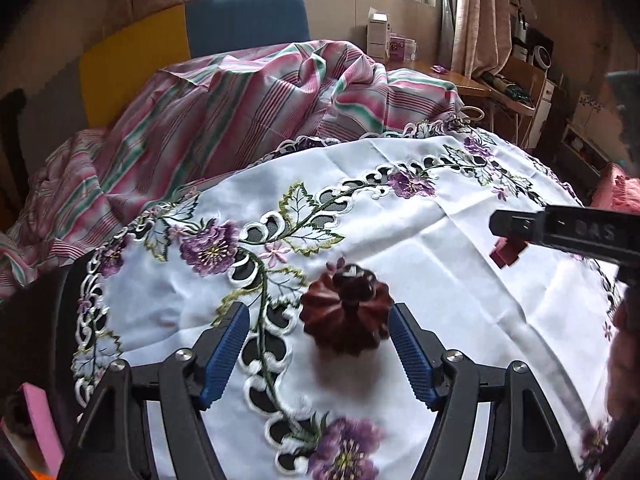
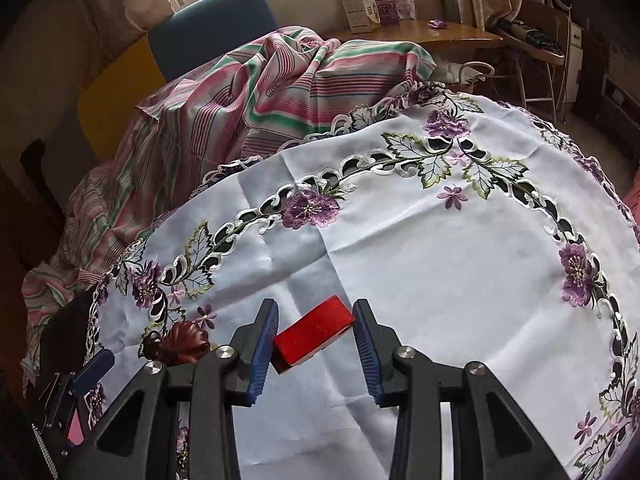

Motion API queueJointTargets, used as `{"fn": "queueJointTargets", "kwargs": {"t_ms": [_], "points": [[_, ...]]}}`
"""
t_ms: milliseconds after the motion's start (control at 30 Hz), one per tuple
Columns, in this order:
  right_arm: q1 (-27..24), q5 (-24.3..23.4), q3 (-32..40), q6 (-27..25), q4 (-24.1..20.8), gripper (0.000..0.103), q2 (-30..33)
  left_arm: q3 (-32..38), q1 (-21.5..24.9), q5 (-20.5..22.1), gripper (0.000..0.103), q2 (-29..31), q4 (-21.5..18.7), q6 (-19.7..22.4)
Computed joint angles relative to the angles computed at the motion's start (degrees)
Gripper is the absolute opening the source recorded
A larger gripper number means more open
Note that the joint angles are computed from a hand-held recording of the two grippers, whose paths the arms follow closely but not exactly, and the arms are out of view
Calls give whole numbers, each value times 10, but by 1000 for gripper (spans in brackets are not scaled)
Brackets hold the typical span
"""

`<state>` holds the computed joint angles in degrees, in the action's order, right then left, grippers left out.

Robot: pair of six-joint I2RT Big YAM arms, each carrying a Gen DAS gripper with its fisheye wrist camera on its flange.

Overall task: Organize rigid objects
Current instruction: 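Grasp the red block with the right gripper while left gripper grasps the brown knob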

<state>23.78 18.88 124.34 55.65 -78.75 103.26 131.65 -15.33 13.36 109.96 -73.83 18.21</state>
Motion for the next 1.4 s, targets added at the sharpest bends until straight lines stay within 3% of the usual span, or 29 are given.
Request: {"fn": "queueJointTargets", "kwargs": {"t_ms": [167, 233, 267, 300, 433, 533, 700, 867, 1033, 1267, 1400], "points": [[4, 5, 8, -14, 6, 38, 3, -16, -19, -25, 70, 4, 42, 18], [5, 7, 11, -17, 4, 39, 6, 4, -21, -25, 54, 21, 33, 14], [5, 7, 11, -20, 4, 39, 6, 15, -19, -6, 42, 29, 25, 10], [5, 6, 13, -24, 0, 39, 9, 27, -16, 10, 24, 35, 12, 7], [4, 0, 5, -33, 7, 38, 7, -29, -12, 4, 24, -6, 42, 16], [8, -7, 5, -58, 25, 38, 7, -72, 6, 18, 24, -44, 39, 10], [14, -101, 13, -110, 60, 38, 23, -165, 41, 41, 24, -130, 49, 13], [39, -116, 63, -175, 30, 38, 65, -237, 83, 52, 24, -208, 57, 10], [45, -132, 72, -178, 7, 38, 80, -264, 127, 44, 24, -250, 41, -6], [51, -112, 89, -188, -30, 38, 97, -295, 193, 29, 24, -282, 28, -7], [52, -107, 82, -186, -26, 38, 94, -309, 225, 23, 24, -294, 29, -5]]}}
